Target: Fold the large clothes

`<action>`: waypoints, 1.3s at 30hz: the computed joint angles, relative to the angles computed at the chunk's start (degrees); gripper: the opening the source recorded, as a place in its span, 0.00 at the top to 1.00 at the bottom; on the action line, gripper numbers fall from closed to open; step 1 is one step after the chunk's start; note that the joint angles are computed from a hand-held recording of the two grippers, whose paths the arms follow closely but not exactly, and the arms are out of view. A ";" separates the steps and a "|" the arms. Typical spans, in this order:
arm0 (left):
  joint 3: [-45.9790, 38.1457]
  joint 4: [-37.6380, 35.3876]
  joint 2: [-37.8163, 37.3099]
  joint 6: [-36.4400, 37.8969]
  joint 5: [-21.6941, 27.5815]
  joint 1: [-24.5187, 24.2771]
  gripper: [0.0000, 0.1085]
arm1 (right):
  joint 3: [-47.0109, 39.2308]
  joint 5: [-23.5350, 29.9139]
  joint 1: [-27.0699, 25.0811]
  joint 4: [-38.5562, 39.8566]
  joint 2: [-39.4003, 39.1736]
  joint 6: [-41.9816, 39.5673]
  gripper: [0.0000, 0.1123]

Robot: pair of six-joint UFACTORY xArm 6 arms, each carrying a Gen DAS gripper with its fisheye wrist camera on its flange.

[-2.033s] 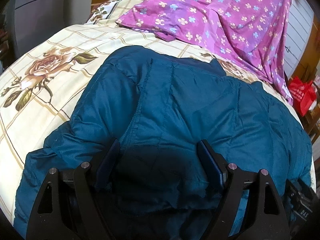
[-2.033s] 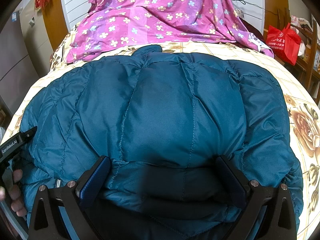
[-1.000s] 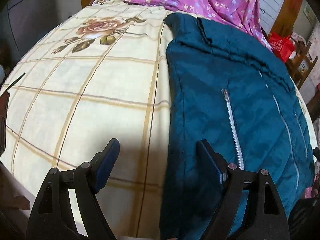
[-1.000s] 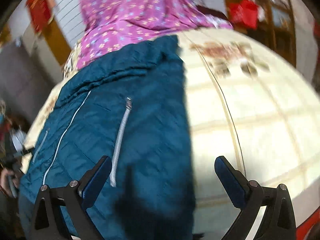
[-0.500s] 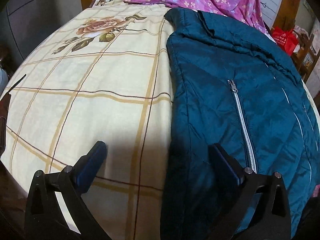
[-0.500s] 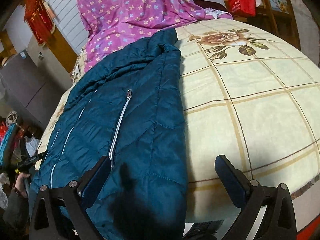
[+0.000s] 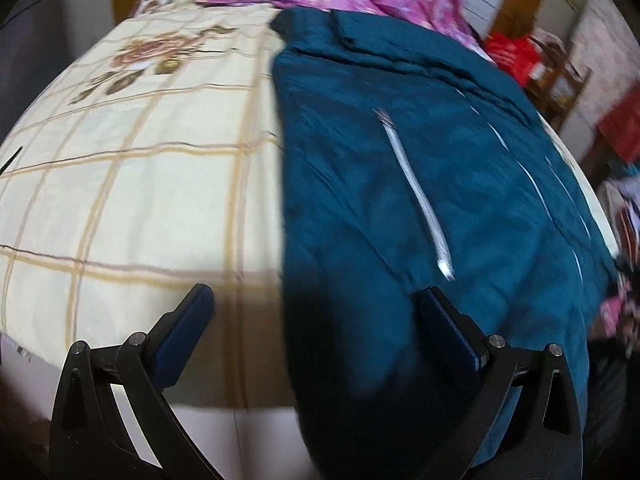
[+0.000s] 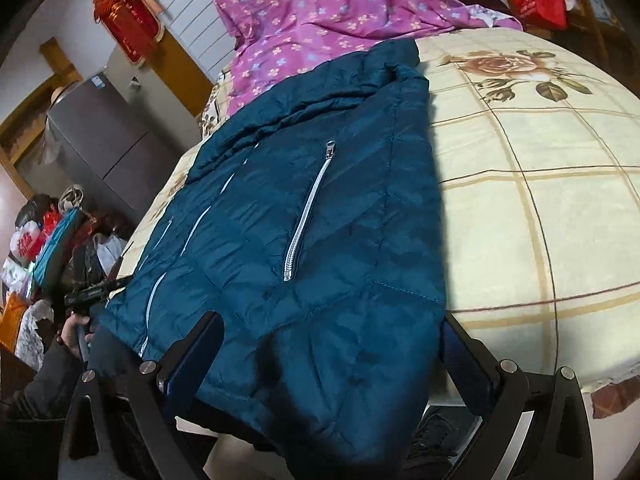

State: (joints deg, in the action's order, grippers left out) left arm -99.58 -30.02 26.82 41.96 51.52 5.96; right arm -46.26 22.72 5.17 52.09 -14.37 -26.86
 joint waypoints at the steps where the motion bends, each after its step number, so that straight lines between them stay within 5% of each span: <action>1: 1.81 -1.09 -1.43 1.95 0.77 0.13 0.06 | -0.24 0.12 -0.16 1.07 0.23 -0.54 0.08; 11: 8.11 -8.56 -6.79 8.93 6.90 1.95 0.06 | -0.42 -1.05 0.36 1.14 0.74 -0.81 0.08; 18: 4.21 -13.15 -3.96 8.65 10.78 2.70 0.06 | -0.70 -1.71 0.59 1.07 1.26 -0.80 0.08; 26: -0.20 -19.19 -1.27 6.66 23.71 7.03 0.06 | -0.92 -2.42 0.74 -0.61 1.79 -0.17 0.08; 30: -2.75 -19.95 0.29 4.25 23.71 6.13 0.06 | -1.23 -2.67 0.79 -1.29 2.24 0.24 0.08; 33: -5.28 -18.69 1.68 1.85 23.72 4.82 0.14 | -1.17 -3.05 1.06 -2.17 2.26 1.16 0.08; 39: -3.75 -16.82 0.97 -0.47 20.48 4.18 0.61 | -1.08 -2.39 0.83 -1.23 2.00 -0.08 0.08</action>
